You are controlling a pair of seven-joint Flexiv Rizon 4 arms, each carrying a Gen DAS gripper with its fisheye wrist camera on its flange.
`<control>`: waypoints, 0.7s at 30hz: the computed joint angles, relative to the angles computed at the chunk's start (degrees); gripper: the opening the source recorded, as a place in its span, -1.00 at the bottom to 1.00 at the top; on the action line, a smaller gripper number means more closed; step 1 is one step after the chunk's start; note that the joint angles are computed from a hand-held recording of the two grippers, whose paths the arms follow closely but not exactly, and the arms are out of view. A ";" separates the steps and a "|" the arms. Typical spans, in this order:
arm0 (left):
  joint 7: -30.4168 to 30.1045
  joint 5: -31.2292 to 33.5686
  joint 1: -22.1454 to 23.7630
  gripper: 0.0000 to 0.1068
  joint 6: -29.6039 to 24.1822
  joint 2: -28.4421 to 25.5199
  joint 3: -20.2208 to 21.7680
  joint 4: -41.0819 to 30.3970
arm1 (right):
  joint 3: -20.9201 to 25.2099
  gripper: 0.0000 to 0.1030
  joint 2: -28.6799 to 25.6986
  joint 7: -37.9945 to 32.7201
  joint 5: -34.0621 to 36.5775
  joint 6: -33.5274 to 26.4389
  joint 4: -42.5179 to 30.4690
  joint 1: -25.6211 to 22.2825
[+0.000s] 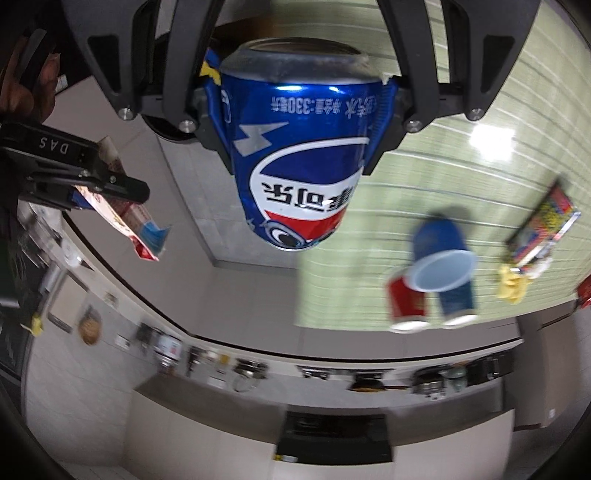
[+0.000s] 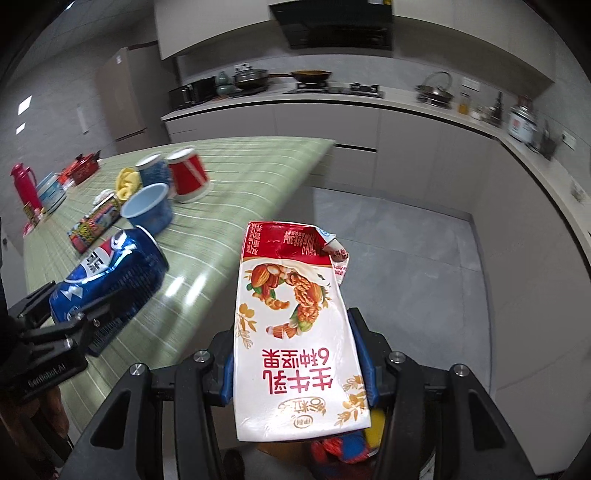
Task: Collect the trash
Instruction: 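Lift the Pepsi can and milk carton and carry both over the black bin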
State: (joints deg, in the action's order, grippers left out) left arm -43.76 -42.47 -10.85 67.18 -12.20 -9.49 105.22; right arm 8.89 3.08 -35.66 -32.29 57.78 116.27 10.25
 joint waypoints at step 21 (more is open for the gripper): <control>-8.13 7.44 -8.70 0.20 -0.33 0.07 -2.09 7.30 | 1.47 0.03 14.47 -0.66 10.16 -0.91 18.27 -5.61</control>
State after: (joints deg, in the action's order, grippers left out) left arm -51.89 -35.04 -19.55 66.85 -12.13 -11.58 112.52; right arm 10.36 17.55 -36.32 -22.14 56.87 134.55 4.64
